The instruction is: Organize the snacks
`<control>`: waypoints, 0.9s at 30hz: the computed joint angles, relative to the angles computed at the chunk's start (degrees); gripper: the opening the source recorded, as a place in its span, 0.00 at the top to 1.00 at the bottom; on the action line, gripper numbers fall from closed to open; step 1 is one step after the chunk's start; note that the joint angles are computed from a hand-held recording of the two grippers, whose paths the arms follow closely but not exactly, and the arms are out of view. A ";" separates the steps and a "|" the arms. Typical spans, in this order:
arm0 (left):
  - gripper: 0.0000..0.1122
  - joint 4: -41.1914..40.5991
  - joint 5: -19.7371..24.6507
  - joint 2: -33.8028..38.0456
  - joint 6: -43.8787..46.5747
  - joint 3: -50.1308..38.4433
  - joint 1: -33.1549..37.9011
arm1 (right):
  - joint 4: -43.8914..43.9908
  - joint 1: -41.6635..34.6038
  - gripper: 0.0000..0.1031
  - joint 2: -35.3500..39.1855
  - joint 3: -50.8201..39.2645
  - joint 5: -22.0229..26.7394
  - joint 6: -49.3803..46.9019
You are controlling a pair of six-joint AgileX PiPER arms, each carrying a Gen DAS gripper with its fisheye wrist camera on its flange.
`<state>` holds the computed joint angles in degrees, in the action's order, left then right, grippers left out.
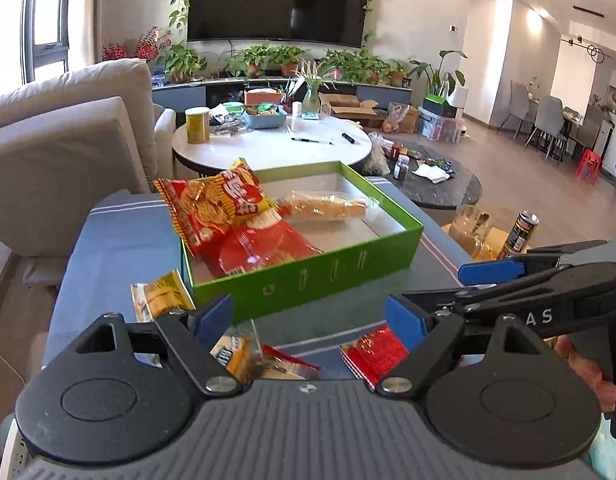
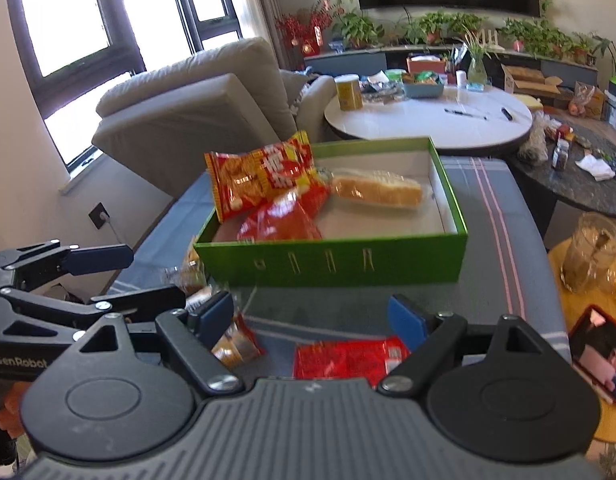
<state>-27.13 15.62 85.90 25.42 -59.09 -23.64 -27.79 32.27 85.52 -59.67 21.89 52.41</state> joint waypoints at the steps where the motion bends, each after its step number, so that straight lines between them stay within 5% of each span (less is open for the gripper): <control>1: 0.27 0.83 -0.19 -0.06 -0.73 0.27 -0.36 | 0.18 -0.02 0.13 -0.13 0.48 -0.05 -0.02; 17: 0.27 7.86 0.73 3.75 -7.97 0.81 -4.69 | 3.97 -2.71 0.13 0.69 5.44 -2.32 -1.64; 27: 0.27 6.32 3.37 6.40 -3.79 0.11 -7.63 | 6.98 -3.95 0.13 1.54 6.01 -3.48 -3.29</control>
